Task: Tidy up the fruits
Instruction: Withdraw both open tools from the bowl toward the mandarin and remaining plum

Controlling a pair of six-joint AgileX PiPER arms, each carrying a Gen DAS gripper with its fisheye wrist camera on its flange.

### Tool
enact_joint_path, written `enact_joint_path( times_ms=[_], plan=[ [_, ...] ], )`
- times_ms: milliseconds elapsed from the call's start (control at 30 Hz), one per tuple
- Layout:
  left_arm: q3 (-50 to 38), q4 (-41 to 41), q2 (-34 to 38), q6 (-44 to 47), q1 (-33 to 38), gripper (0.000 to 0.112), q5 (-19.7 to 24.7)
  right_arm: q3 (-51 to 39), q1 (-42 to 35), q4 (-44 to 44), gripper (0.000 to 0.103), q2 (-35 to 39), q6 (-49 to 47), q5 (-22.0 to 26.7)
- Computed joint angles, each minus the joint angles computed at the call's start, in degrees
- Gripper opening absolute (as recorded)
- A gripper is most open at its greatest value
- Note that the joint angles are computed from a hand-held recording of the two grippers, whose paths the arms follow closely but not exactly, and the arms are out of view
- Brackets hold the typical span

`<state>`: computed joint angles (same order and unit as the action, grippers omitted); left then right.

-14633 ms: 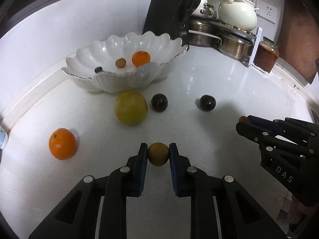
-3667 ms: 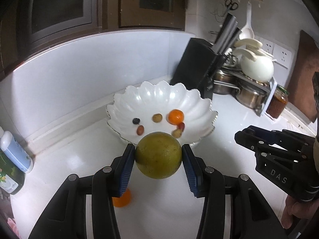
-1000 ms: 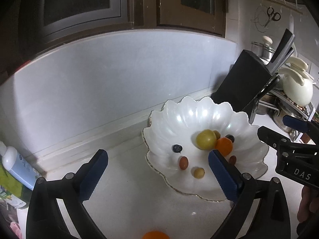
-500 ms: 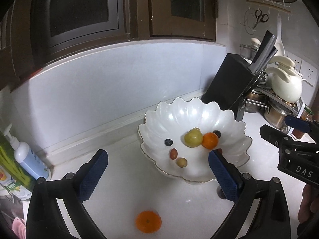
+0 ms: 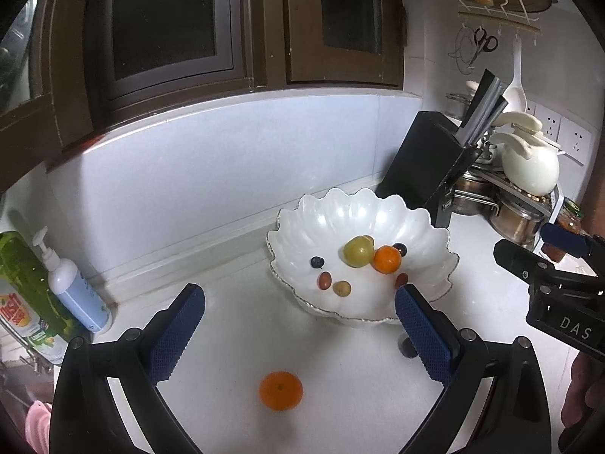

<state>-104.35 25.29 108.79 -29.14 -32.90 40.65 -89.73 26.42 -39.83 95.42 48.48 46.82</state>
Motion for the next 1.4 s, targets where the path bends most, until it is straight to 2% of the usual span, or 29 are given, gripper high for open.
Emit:
enact_joint_path(
  times_ms=[700,967,1400],
  plan=[
    [19.0,7.2,-12.1,-10.7,-3.2,0.102,-2.6,12.9,6.9,-6.2,0.081,-8.1,11.1,1.7],
    [23.2,8.7,-13.8,-13.8,-4.0,0.102,-3.2,17.1,8.4,-7.3,0.081,-9.5,14.6,1.2],
    [30.0,10.6,-13.8,-17.3,-2.5,0.102,-7.4,20.0,9.4,-7.9,0.081,-7.4,17.6,0.1]
  ],
)
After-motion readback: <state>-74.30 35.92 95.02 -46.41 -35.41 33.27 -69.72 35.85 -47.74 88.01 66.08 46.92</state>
